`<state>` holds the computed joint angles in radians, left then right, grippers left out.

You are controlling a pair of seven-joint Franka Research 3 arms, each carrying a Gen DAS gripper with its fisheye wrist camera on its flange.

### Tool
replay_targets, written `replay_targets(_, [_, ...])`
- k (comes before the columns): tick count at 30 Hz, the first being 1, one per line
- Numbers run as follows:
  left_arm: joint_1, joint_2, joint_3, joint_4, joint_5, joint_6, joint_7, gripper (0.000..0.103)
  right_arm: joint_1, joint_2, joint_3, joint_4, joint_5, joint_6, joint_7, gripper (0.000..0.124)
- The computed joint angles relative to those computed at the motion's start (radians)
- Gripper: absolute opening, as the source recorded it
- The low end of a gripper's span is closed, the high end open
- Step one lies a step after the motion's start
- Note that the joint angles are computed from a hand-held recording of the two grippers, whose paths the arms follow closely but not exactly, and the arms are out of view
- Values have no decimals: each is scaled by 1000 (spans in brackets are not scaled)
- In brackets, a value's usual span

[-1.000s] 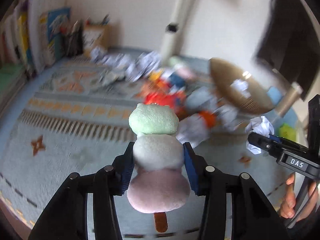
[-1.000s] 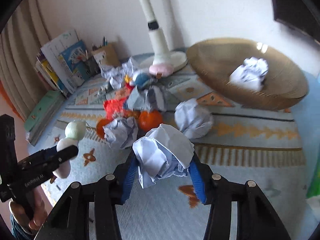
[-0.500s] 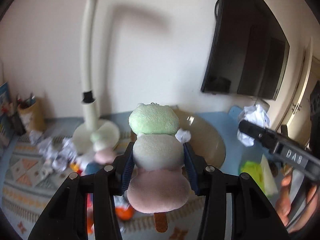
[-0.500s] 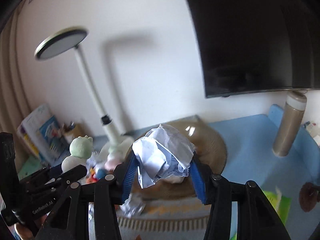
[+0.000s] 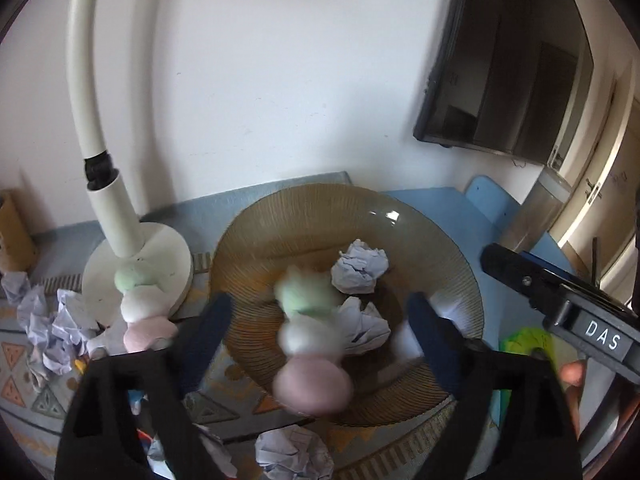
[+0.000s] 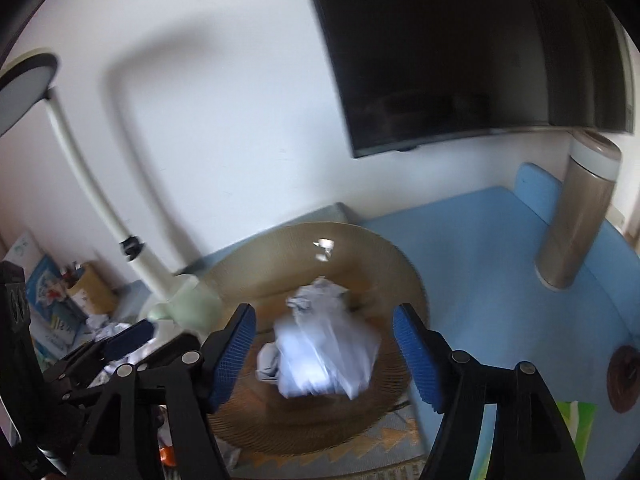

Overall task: Organize objects
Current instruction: 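Carry plush skewer and paper ball to the bowl and release both, then grasp a paper ball with right gripper while left grasps an orange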

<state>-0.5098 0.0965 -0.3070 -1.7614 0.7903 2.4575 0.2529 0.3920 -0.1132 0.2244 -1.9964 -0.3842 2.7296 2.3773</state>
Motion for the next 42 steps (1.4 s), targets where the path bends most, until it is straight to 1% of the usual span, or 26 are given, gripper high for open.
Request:
replay_targets(2, [8, -48, 2, -56, 4, 52, -30, 90, -4, -9, -3, -17, -4, 15, 4, 70])
replay_targets(4, [16, -108, -8, -110, 40, 67, -80, 91, -12, -23, -2, -32, -12, 29, 6, 71])
replay_targets(6, [21, -173, -36, -153, 94, 2, -133, 91, -23, -43, 14, -49, -43, 34, 30, 74])
replay_targets(7, [26, -207, -52, -178, 117, -32, -157, 91, -28, -55, 22, -60, -56, 42, 39, 79])
replay_targets(8, [30, -248, -74, -208, 144, -75, -188, 92, -33, -64, 30, -73, -69, 66, 51, 86])
replay_targets(10, [34, -332, -125, -272, 169, -180, -240, 103, -73, -97, 71, -117, -148, 134, 149, 91])
replay_targets(11, [38, -366, -148, -299, 175, -225, -265, 102, -105, -117, 104, -141, -205, 169, 220, 93])
replay_targets(13, [35, -434, -183, -358, 158, -288, -298, 102, -132, -139, 144, -180, -246, 232, 261, 95])
replay_targets(15, [23, -505, -195, -432, 101, -314, -311, 102, -117, -139, 160, -204, -232, 266, 226, 96])
replay_targets(18, [1, -606, -180, -558, -13, -287, -334, 102, 61, -111, 73, -238, 8, 257, -72, 97])
replay_targets(19, [1, -635, -182, -597, -39, -276, -355, 102, 90, -105, 70, -248, 65, 239, -130, 97])
replay_targets(20, [6, -667, -186, -643, -61, -269, -392, 102, 84, -103, 86, -252, 57, 218, -118, 97])
replay_targets(21, [15, -688, -193, -674, -73, -268, -418, 102, 48, -101, 127, -261, 31, 208, -83, 97])
replay_targets(23, [33, -701, -204, -716, -103, -294, -454, 102, 4, -94, 166, -288, -20, 249, -34, 97])
replay_targets(24, [36, -699, -193, -732, -111, -276, -454, 102, -46, -90, 208, -290, -87, 258, 30, 97])
replay_targets(25, [38, -707, -180, -758, -121, -246, -468, 102, -127, -92, 277, -286, -214, 245, 146, 97])
replay_targets(26, [41, -715, -182, -771, -131, -238, -483, 102, -174, -83, 321, -264, -318, 211, 231, 97])
replay_targets(27, [48, -718, -184, -780, -139, -232, -501, 102, -189, -75, 343, -245, -385, 166, 279, 97])
replay_targets(28, [53, -718, -187, -790, -142, -223, -515, 102, -182, -56, 347, -221, -412, 112, 279, 97])
replay_targets(30, [51, -711, -175, -801, -162, -207, -508, 102, -130, -23, 308, -203, -340, 80, 188, 97])
replay_targets(33, [54, -735, -173, -828, -174, -177, -520, 102, -40, 19, 222, -205, -109, 86, -15, 97])
replay_targets(34, [53, -745, -172, -838, -182, -171, -527, 102, -12, 34, 199, -198, -36, 67, -81, 97])
replay_targets(38, [61, -788, -169, -883, -207, -132, -570, 102, 50, 68, 149, -149, 34, -40, -166, 98])
replay_targets(39, [67, -791, -180, -880, -211, -149, -579, 102, 67, 74, 136, -145, 79, -60, -208, 99])
replay_targets(41, [77, -787, -201, -864, -206, -189, -584, 102, 94, 81, 120, -127, 27, -112, -174, 103])
replay_targets(42, [77, -783, -202, -860, -200, -192, -582, 102, 108, 83, 110, -123, 38, -125, -188, 103])
